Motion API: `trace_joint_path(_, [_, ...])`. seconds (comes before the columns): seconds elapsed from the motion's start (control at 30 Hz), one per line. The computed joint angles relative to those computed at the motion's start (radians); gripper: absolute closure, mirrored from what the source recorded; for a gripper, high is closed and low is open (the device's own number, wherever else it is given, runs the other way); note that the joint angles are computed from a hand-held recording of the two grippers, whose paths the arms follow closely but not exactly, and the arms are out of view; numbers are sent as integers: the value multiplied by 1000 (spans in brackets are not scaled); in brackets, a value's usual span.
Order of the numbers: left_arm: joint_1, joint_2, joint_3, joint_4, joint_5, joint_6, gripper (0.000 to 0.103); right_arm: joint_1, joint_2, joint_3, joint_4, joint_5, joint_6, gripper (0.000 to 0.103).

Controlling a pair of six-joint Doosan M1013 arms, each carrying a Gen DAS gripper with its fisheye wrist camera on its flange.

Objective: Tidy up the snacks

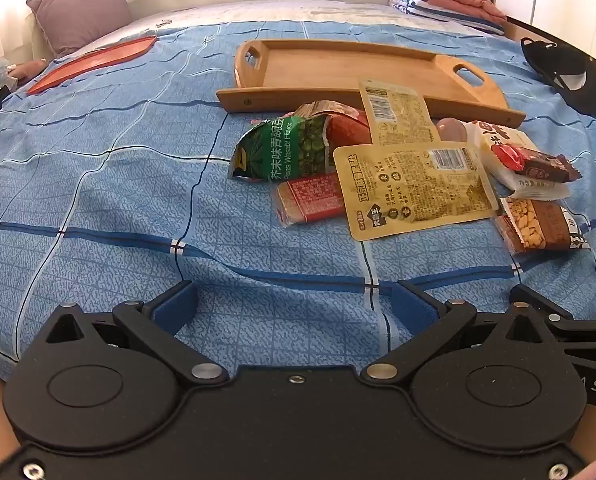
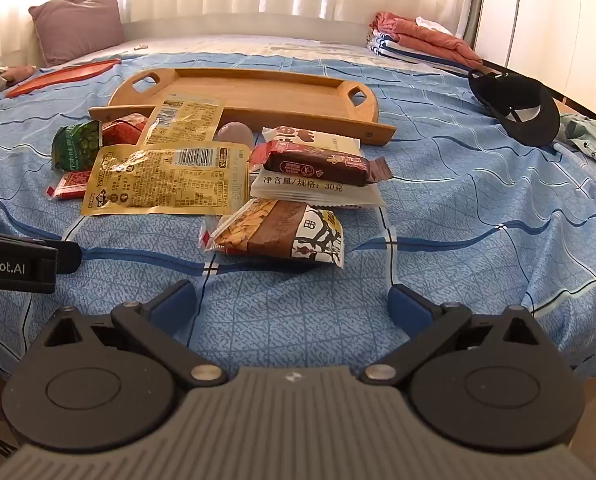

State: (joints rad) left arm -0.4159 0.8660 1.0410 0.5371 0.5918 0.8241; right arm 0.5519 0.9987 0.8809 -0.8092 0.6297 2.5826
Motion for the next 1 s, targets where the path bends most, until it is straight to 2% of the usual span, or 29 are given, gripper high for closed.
trace_joint_path(0.3, [-7,-16,38,61,-35,-54,0,0,1,-2,5,3,-3,0])
trace_joint_path(0.33, [-1,-5,7,9,-4,-8,0,1,1,-2,4,4,-1,0])
trace_joint_path(0.4, [0,-6,8,3,-3,-3,0,0,1,-2,3,3,-1,0])
trace_joint_path(1.0, [-1,-2,5,12,-2,-11,0,1,2,-4,4,5,-2,0])
